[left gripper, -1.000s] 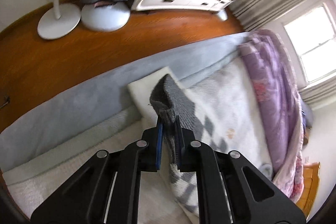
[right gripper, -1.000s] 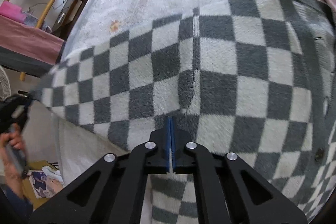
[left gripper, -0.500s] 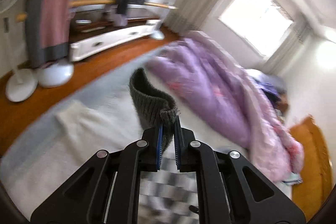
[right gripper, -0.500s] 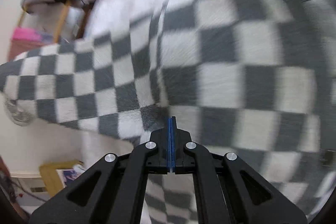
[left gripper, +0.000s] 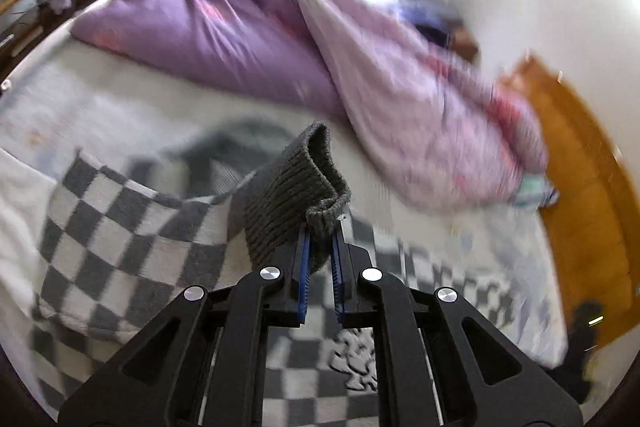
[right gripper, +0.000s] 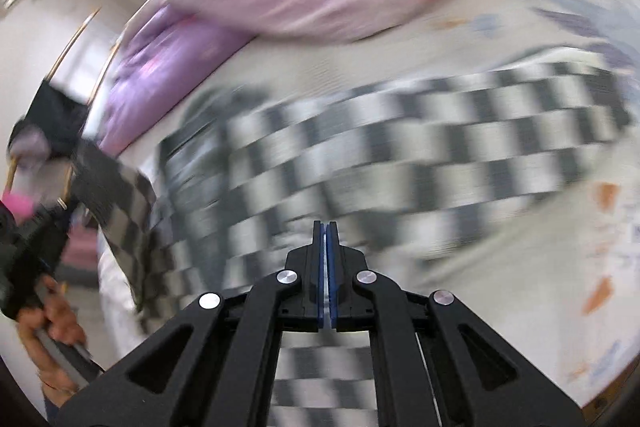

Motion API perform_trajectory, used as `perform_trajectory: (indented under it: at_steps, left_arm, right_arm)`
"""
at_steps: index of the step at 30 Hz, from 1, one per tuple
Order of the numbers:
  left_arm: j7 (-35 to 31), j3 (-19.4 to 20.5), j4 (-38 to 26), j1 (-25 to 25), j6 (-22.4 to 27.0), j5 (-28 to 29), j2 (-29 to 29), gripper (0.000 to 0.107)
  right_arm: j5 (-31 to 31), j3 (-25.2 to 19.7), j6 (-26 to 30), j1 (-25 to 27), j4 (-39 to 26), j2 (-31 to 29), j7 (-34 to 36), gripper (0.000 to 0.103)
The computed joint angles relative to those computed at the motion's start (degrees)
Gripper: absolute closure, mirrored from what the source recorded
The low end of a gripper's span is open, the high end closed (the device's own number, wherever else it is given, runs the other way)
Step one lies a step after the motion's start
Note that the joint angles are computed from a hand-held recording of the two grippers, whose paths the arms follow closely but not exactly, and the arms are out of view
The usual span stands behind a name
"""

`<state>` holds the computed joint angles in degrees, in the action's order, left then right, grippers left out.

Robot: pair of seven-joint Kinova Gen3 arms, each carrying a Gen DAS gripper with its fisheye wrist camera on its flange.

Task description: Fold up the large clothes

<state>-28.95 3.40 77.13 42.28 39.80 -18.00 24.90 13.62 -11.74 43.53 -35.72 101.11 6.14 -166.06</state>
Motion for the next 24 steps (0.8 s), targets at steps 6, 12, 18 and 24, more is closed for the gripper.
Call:
perform_trajectory:
  at_steps: [6, 12, 18, 24]
  left_arm:
    - [-2.10, -0.39, -15.77, 6.37, 9.62, -0.29, 15.87, 0.098]
    - [-3.09, -1.76, -25.48, 8.87, 19.31, 2.41, 23.75, 0.094]
    - [-6.58, -0.56, -27.75, 9.14, 19.56, 4.80, 26.42, 0.052]
    - [-8.57, 0.49, -24.58, 8.01, 16.91, 8.67, 25.23, 0.047]
  right_arm:
    - [-2.89, 2.93, -2.26, 8.69, 13.65, -10.07, 3.39, 0.099]
    - [-6.66, 5.85, -8.86, 19.34, 24.42, -15.85, 3.97, 0.093]
    - [-12.48, 11.64, -21.14, 25.95, 31.87, -14.43, 8.63, 0.063]
    - [-14.75, 10.32, -27.75, 30.94, 34.51, -8.89, 9.10, 0.061]
